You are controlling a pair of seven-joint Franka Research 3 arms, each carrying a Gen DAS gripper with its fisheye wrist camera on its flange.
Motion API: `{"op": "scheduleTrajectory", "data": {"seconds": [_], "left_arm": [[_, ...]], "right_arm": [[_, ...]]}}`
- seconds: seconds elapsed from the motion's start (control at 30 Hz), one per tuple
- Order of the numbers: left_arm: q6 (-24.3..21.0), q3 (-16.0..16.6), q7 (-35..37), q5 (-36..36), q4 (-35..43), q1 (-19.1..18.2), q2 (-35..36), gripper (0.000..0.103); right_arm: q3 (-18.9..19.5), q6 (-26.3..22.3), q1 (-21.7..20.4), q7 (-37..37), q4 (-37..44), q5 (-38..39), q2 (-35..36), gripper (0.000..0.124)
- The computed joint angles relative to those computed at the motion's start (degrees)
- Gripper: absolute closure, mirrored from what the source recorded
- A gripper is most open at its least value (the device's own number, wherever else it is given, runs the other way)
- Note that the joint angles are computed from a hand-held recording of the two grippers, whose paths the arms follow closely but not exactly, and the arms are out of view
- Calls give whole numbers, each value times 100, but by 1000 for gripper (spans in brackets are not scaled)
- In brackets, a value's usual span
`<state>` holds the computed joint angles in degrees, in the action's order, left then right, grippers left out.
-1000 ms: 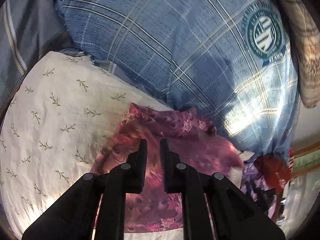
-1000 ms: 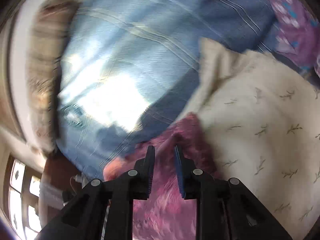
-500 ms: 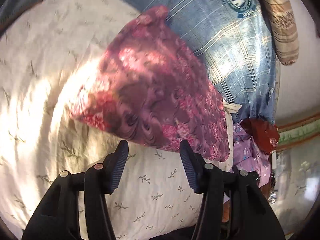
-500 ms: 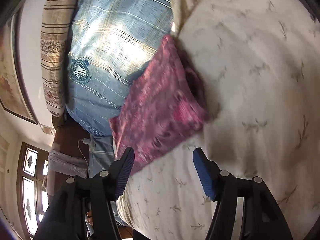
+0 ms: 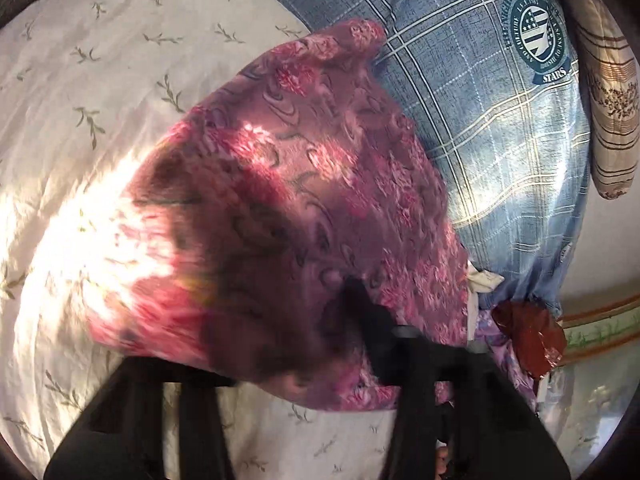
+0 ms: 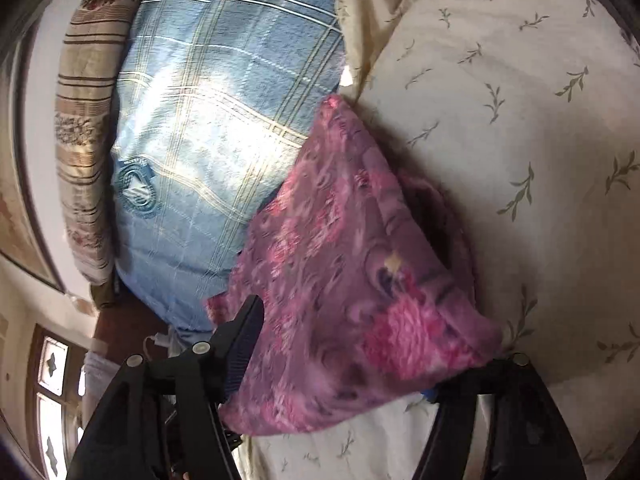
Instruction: Fold small clothes
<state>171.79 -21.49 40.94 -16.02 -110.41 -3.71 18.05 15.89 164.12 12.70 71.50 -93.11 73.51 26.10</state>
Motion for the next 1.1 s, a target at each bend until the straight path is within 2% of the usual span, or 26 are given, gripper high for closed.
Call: {"op": "scheduleTrajectory", "data": {"seconds": [0.03,0.1,0.17,0.23,0.3,0.37,0.4,0.53,0.57,0.6,0.63,0.67,0.73,0.77,0.8,0.9,0.97,1.07,1.1], "left_arm": [[18,110,-112,91,-45,-84,-39,88],[75,408,-375,365,-211,-347,-214,93],[-104,1142,-1211,1473,-342,-983,-484,96],[-469,1793,-2323,2962,-395,-1600,-783,97],[-511,1927,-2922,3735,-631,-1755,-1092,97],[-549,1849,-3351,4240,-952,-1770,-1468,97],[-527,1754,-3397,4258,-1147,-1729,-1651,97],[-301,1356,-3161,3641,-2253,-1706,-2545,98],[-394,1241,-3141,3544,-2517,-1724,-2762,98],[-474,1201,-3028,3313,-2723,-1795,-2906,98],[-459,1331,-2559,2681,-2957,-2067,-2951,98],[-454,1392,-2353,2275,-3088,-2188,-2943,98],[-378,1750,-1607,1019,-3290,-2633,-2901,98],[-300,1905,-1228,526,-3364,-2813,-2939,98],[-306,1912,-1010,334,-3420,-2835,-3035,98],[-545,1473,-799,914,-3596,-2361,-3630,96],[-617,1301,-465,1212,-3772,-2220,-4128,90],[-996,739,-736,2062,-3710,-1478,-4606,65],[-1083,625,-840,2311,-3620,-1268,-4636,50]], "right_arm": [[-70,-57,38,188,49,-157,49,118],[-1,-402,-133,108,108,-60,97,118],[57,-401,-207,-261,-53,183,-99,118],[61,-552,-245,-669,-269,398,-388,118],[5,-728,-223,-1011,-557,614,-739,118],[-60,-955,-234,-1358,-995,1008,-1183,118],[-120,-1057,-216,-1421,-1194,1114,-1370,118],[-469,-1837,-220,-1562,-2433,1495,-2412,118],[-562,-1949,-182,-1603,-2671,1532,-2600,118],[-670,-2129,-153,-1657,-3000,1520,-2837,118],[-741,-2084,-92,-1544,-3270,1367,-3006,117],[-789,-1980,-27,-1224,-3496,1028,-3086,117],[-900,-1926,99,-820,-3689,602,-3029,109],[-945,-1822,177,-648,-3750,521,-3003,109],[-1023,-1842,251,-776,-3802,774,-3019,108],[-1123,-1689,372,-477,-3914,206,-3319,102],[-1095,-1155,405,-56,-4122,-571,-3696,94],[-1058,-368,400,554,-4306,-1488,-4057,88],[-1113,-274,434,557,-4246,-1604,-4053,87]]}}
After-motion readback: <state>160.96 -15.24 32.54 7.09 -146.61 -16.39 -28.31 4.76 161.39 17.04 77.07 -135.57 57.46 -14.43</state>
